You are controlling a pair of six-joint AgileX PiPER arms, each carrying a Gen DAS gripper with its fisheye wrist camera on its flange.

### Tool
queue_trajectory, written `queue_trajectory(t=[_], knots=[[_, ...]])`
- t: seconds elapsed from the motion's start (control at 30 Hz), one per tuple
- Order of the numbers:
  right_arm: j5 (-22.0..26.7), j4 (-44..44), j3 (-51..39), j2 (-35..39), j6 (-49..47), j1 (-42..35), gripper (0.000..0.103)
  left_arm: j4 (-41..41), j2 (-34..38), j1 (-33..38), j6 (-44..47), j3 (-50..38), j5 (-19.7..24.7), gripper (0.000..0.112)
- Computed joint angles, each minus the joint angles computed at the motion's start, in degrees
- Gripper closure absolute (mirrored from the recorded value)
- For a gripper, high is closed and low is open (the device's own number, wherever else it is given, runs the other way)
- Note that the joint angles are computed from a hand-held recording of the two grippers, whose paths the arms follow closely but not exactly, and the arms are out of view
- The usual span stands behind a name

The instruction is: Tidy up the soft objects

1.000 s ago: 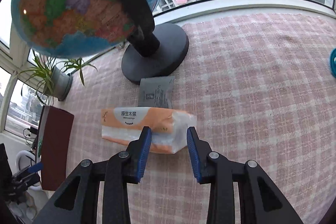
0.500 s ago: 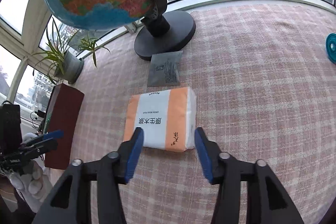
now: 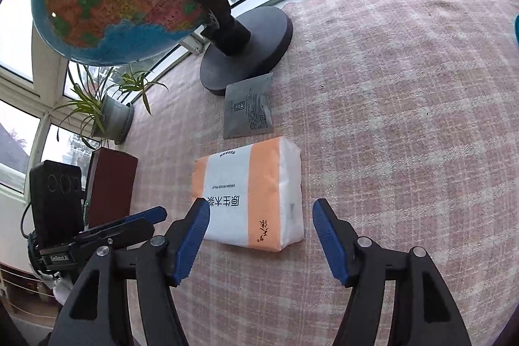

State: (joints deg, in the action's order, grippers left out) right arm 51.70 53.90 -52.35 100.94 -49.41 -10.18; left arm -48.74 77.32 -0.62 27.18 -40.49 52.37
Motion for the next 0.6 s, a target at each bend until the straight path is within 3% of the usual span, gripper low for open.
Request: queue_trajectory(t=[0.2, 0.6], knots=[[0.42, -0.39, -2.49, 3.08, 1.28, 1.60, 0.041, 0.58, 3.62, -4.01, -0.55, -1.96, -2.63, 0.034], [0.52, -0.81, -3.83, 5.41, 1.66, 2.84, 0.041, -3.40, 7.89, -4.17, 3.36, -1.89, -4.41, 0.036]])
